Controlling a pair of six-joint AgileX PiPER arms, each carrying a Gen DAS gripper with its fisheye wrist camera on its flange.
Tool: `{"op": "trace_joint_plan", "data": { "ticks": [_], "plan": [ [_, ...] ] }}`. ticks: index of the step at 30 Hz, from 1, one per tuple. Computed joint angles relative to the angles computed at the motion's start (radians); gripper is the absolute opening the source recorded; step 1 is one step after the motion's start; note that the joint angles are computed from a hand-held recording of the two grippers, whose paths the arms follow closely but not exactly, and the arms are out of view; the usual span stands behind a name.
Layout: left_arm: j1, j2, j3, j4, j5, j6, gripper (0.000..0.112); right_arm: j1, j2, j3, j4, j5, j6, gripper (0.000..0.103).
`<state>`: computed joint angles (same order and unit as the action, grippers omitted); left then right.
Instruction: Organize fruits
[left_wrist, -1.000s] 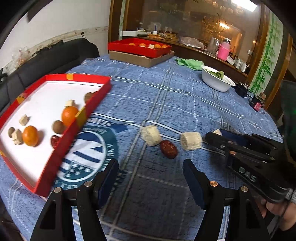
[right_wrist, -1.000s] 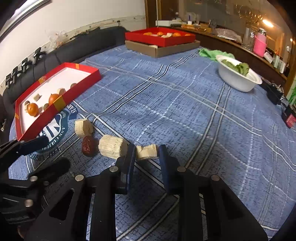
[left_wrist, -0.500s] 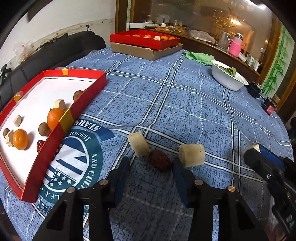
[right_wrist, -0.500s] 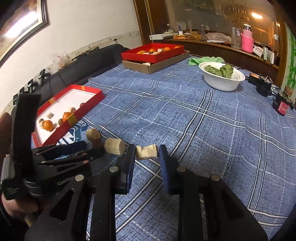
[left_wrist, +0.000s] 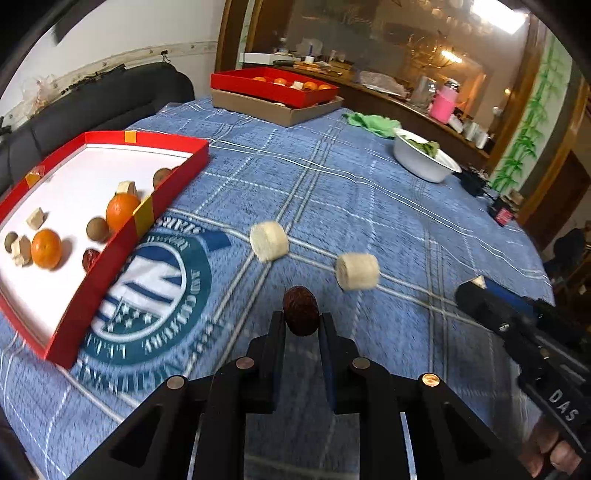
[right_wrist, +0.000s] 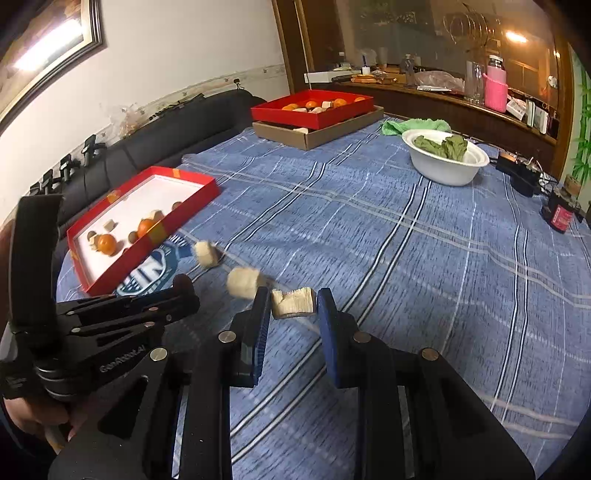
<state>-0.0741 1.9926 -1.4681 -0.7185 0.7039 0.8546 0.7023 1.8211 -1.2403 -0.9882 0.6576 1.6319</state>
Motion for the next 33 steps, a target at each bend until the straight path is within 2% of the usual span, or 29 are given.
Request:
{"op": "trace_joint_plan", "data": {
  "ticks": [4,10,13,33],
  "plan": [
    [0.03,-0.045,0.081,-0.075,0.008,0.105,0.017,0.057,-0.008,0.026,-0.01,0.025,0.061,0.025],
    [0.044,-0.07,0.136,-0.122,0.0,0.176,0.017,0.114,-0.006,0.04,-0.04,0.046,0.143,0.025],
    [0.043,-0.086,0.176,-0.165,-0.044,0.237,0.017,0.116,0.007,0.037,-0.048,0.046,0.159,0.025],
    [0.036,-0.061,0.148,-0.126,-0.036,0.193,0.017,0.103,-0.012,0.094,-0.124,0.02,0.279,0.025]
  ]
}}
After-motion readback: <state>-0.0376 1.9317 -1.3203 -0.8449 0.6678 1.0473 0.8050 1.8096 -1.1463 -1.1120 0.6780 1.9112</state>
